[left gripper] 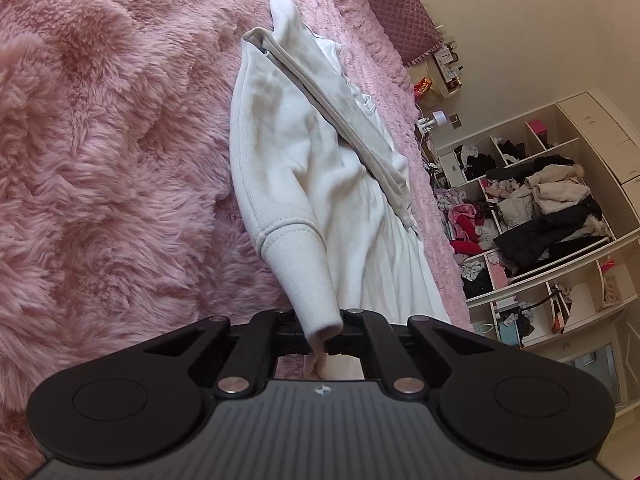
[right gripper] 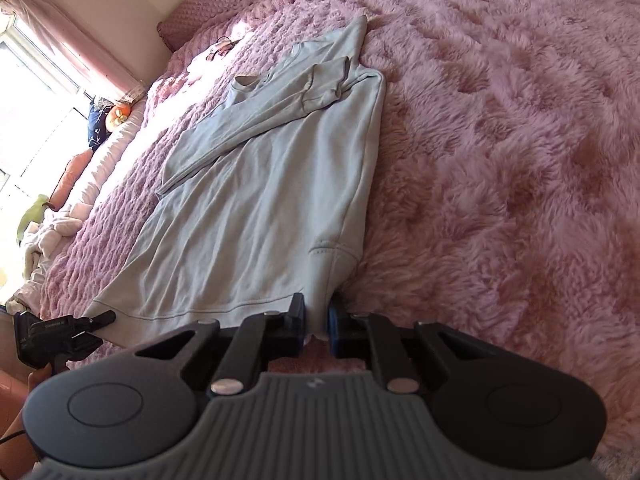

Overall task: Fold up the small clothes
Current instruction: 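Grasp the sweatshirt hem with the left gripper while the right gripper grasps the hem too, then lift the hem with both grippers, fold it over toward the collar, release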

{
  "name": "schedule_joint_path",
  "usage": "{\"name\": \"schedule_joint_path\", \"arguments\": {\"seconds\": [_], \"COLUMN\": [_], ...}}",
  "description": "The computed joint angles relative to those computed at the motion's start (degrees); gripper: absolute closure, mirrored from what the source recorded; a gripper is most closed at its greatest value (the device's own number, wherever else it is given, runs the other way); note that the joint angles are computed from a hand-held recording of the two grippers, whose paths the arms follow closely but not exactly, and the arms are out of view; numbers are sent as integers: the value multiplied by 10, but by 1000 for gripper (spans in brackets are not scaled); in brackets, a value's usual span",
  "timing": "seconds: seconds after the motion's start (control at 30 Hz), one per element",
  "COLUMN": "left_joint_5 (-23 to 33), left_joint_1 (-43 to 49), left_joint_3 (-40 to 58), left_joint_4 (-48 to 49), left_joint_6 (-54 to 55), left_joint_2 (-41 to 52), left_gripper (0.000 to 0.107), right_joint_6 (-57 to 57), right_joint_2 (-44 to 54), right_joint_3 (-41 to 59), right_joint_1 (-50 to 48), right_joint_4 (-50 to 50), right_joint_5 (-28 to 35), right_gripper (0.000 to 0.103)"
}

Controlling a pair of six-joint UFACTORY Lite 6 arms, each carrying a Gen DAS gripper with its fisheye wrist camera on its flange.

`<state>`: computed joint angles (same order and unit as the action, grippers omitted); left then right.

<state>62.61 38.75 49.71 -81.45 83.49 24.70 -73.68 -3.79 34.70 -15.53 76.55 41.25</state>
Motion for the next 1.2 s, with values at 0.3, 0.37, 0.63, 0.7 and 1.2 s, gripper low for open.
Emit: {"name": "schedule_joint_path", "arguments": {"seconds": [0.3,0.37,0.63,0.7,1.2], "left_joint_5": [-18,-18,-19,8,104], "left_joint_1": [-11,-8,-3,5,-29], "left_joint_3": [16,15,11,6,171], "left_joint_4": [8,10,18,6,-99], "left_joint_6": [-23,-23,-24,-10,-92], "left_joint_2": [12,14,14,11,85], "left_gripper": [103,103,103,103,103], "right_joint_6": [29,34,26,18,114], "right_joint_2": [7,21,48,25,113], "right_joint_3": [16,20,25,19,198], "right_joint_1": [38,51,44,41,26], "right_joint_4": [-38,-41,-30,-24,80], "right_joint_5": [-61,-85,-71,-57,67], "right_gripper": [74,74,97,97,100]}}
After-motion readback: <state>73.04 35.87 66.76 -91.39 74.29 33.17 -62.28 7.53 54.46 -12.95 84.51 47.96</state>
